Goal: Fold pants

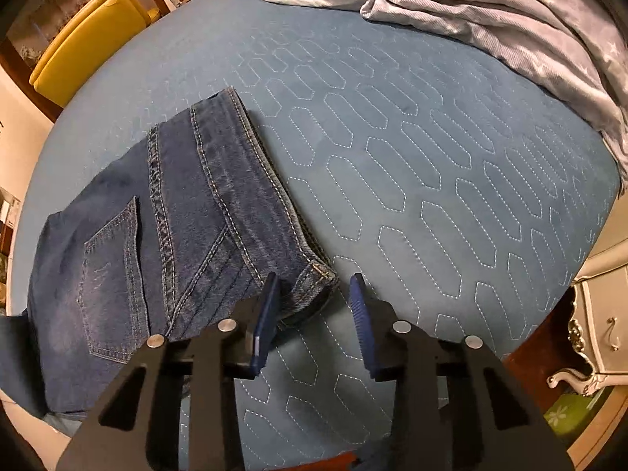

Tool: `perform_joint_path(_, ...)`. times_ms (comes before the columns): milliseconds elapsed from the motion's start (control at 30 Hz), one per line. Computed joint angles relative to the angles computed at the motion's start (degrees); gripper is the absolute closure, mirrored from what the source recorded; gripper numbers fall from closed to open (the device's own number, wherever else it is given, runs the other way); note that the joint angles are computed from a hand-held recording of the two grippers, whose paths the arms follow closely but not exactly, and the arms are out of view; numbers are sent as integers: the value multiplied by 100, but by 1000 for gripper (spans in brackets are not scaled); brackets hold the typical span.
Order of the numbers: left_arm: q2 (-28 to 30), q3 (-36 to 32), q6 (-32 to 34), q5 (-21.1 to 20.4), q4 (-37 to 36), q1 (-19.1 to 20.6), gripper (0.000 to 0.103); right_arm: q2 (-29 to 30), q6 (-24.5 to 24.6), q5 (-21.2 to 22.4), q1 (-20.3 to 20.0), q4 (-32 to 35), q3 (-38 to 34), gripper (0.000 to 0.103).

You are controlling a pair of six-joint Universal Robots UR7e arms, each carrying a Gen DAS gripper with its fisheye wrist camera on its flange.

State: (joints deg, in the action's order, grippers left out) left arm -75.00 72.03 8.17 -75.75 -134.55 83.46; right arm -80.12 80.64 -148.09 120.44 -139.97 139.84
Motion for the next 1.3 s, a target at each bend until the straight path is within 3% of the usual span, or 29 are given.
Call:
perform_joint_path(100,339,-660,-436,-255,605,660,101,-14,84,33,-48,107,-37,67)
perform_joint_path(267,493,-854,-430,-289,695,954,101,63,344,50,-98,597,-249,67)
perform_joint_path(333,563,-902,-550,-161,723,951,101,101,439,42,-112,762,-320,67)
perform_joint_path(433,581,-1034,-576,-346,854,1016,101,121,549,51,-98,783,-329,67)
perform_joint_path(567,308,-553,-708,-549,363,1033,101,127,644,42,-123,795,-320,67)
perform_joint_path(767,698,-1039,-1066,-215,683,1067,101,77,543,70,-155,821,-359,68)
perform_joint_path(867,677,-983,-1146,-185,739,1114,97,14,270,55,-173,383,-205,81)
perform_joint_path(933,674,-991,-1342,-405,765,1213,94,-10,199,27,-188,353,-191,84)
perform_joint_path(1000,614,-973,-1469,-567,694,1270,81,-31,150,21,-194,389,-206,87)
perform_joint_path(1133,631,-1103,-1729,-1038,733,1424,81,-147,-3,95,-195,241,-172,90)
perform_joint_path(1300,840,-1501,-2016,-1006,1196,1387,81,-246,-88,109,-108,40,-89,90)
